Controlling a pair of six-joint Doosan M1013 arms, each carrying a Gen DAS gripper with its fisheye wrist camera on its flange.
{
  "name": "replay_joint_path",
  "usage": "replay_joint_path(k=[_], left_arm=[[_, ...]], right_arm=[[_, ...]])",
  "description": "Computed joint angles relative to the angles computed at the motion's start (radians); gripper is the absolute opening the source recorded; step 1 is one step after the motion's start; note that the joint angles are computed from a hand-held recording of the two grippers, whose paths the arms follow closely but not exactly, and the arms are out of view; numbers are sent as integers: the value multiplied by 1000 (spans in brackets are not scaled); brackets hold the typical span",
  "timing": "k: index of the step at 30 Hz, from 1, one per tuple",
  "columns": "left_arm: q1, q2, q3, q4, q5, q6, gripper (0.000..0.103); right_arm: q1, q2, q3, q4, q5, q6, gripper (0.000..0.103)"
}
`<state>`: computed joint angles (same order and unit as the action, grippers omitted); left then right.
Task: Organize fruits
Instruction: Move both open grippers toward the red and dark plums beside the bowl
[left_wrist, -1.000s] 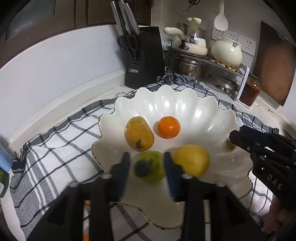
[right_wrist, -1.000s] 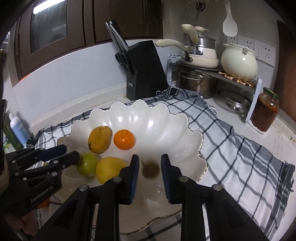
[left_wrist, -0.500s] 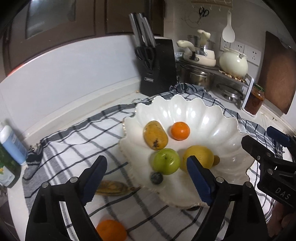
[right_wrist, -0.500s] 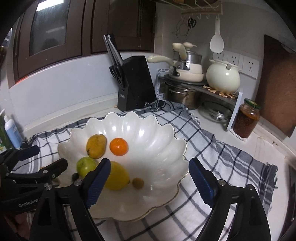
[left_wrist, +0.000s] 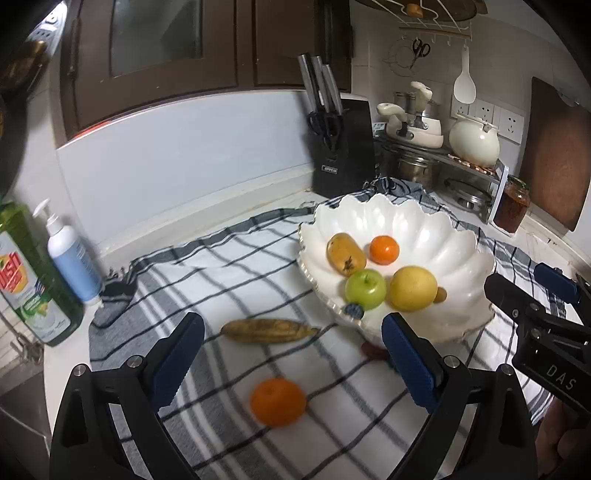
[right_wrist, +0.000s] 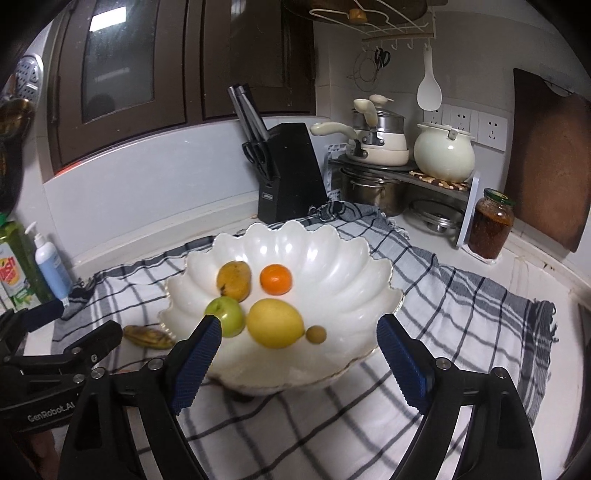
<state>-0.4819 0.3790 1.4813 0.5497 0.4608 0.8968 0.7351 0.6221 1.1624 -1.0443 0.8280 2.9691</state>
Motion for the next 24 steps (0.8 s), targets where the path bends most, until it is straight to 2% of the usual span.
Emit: replay_joint_path(k=[11, 17, 20, 24], left_arm=[[7, -48, 105, 152, -12, -161, 99], [16, -57, 144, 243, -2, -266, 101], [24, -51, 146, 234, 6, -271, 101], [33, -43, 144, 198, 9, -260, 101]], right_arm=[[41, 14, 16, -39, 25, 101, 87], [51, 44, -13, -7, 47, 79, 86], [51, 66, -38, 32, 54, 41, 81], [43, 86, -64, 106, 49, -15, 68]])
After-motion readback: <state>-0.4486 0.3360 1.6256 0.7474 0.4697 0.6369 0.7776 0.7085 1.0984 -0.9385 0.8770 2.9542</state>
